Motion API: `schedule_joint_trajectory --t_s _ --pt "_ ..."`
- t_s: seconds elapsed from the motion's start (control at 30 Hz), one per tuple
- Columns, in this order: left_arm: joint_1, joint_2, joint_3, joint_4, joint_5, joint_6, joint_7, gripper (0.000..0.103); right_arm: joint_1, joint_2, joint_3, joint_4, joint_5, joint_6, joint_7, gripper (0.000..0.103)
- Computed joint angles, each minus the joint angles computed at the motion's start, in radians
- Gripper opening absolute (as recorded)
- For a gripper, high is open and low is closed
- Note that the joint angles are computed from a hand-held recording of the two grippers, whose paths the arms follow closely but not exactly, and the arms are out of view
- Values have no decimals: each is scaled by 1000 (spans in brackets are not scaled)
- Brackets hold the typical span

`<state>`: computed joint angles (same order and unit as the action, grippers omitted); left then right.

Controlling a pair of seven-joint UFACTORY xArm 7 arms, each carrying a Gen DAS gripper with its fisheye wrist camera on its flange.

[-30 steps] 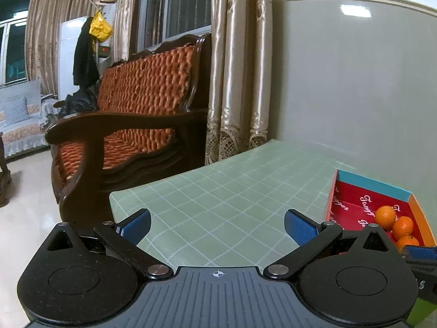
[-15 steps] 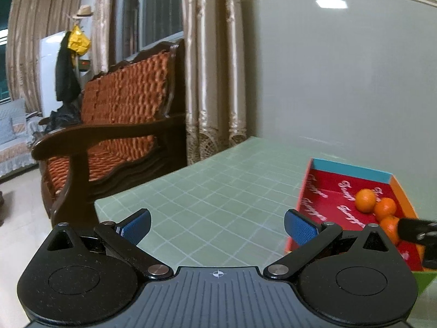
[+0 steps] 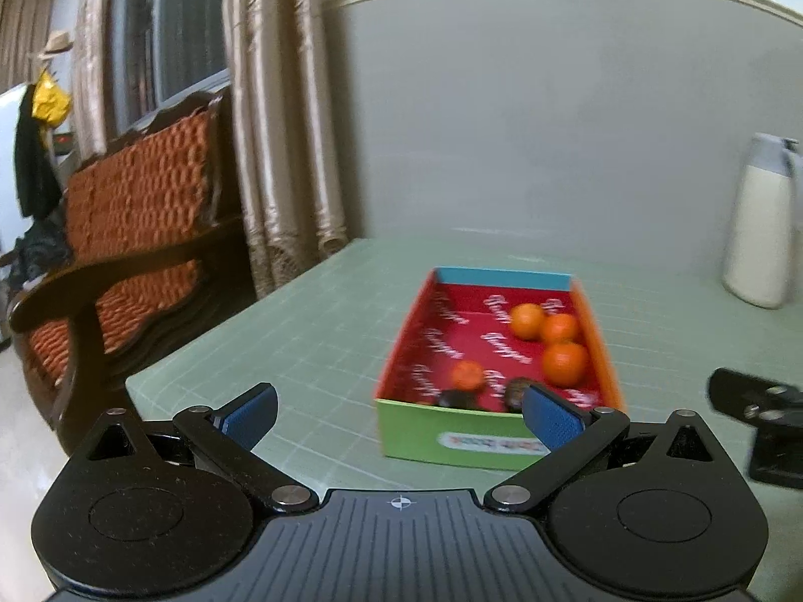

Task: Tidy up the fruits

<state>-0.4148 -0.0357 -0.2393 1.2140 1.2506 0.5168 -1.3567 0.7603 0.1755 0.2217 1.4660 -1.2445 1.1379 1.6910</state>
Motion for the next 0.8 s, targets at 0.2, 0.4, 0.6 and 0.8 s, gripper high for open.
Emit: schedule_joint_trajectory --t_s 0.2,0.4,0.6,0.8 --pt "-4 -78 -32 -54 -51 10 48 103 27 -19 24 -16 18 81 60 103" --pt "24 -129 -68 -88 -102 28 82 103 49 -22 38 -16 25 127 95 103" --pt "47 -138 -90 -84 -117 31 96 103 56 -19 39 -11 9 143 103 103" --pt "64 -147 -99 -92 -111 23 86 103 56 -20 42 -11 3 142 110 103"
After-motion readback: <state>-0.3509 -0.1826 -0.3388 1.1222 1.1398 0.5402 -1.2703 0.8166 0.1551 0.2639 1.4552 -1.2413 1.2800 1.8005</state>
